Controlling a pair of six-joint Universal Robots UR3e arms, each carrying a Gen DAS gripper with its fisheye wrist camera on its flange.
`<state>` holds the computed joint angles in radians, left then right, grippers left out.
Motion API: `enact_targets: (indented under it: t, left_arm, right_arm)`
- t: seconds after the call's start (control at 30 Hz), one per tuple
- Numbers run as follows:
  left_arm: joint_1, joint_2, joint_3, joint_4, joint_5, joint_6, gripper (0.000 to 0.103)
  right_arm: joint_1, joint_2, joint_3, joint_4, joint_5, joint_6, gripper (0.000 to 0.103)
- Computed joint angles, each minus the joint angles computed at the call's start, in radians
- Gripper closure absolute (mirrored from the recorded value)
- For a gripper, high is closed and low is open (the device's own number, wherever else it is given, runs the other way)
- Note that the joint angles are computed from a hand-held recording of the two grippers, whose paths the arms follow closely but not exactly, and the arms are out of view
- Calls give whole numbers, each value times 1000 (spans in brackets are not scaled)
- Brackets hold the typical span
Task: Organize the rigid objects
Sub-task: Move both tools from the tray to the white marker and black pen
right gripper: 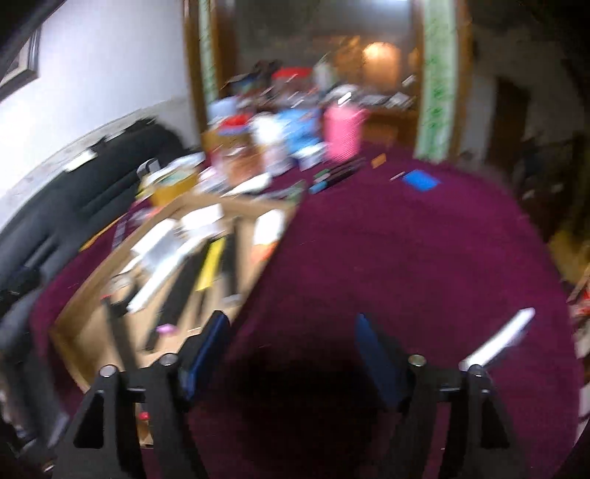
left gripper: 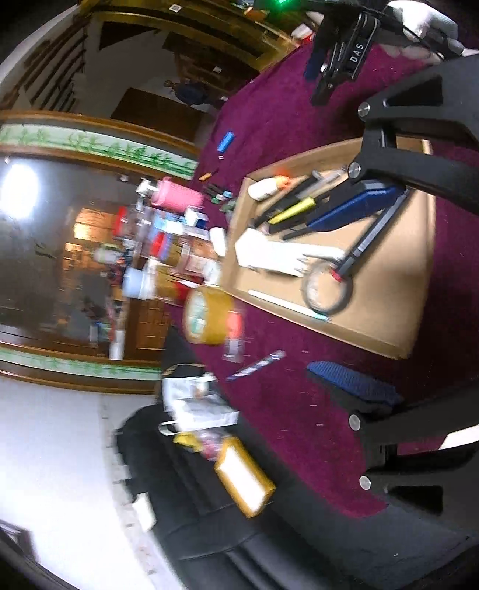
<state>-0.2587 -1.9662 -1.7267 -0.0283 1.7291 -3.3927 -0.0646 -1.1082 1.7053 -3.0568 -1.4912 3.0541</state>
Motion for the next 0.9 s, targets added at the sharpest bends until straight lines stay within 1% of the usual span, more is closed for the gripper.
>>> enact_targets:
  t: [0.03,0.1,0.2,0.23,0.3,0.47,0.63,0.8,0.9]
  left_arm:
    - [-30,-9,12,28,51,0,24]
    - [-84,-31,41,89,145,7,11]
    - [-161,-69,89,176,260,37,6]
    - [-188,-87,119,182,298,52,5]
    - [-229,-121,187,163,344,84,3]
    - [-295,-202,343,59,401,117,3]
    - [-347,-271,464,-21,455,125,3]
    - [-382,-318,548,-66,499,124,3]
    - [-397,-337,582,-87,510,129,3]
  right_arm:
    - [-3,-11,24,-34,-26,-3,23]
    - [-19,-31,61,-81,-68,-19,20]
    - [-47,-79,143,-146,-89,-37,15]
    - [-51,-79,155,-164,-102,-43,13]
    - [-64,-91,187,-197,-109,-57,13]
    - [-108,-119,264,-260,-97,-87,13]
    - [-155,-139,315,-293,-67,-107,12]
    - [-192,-142,339,-307,-38,-116,11]
    - [-209,-137,346,-311,-27,-120,11]
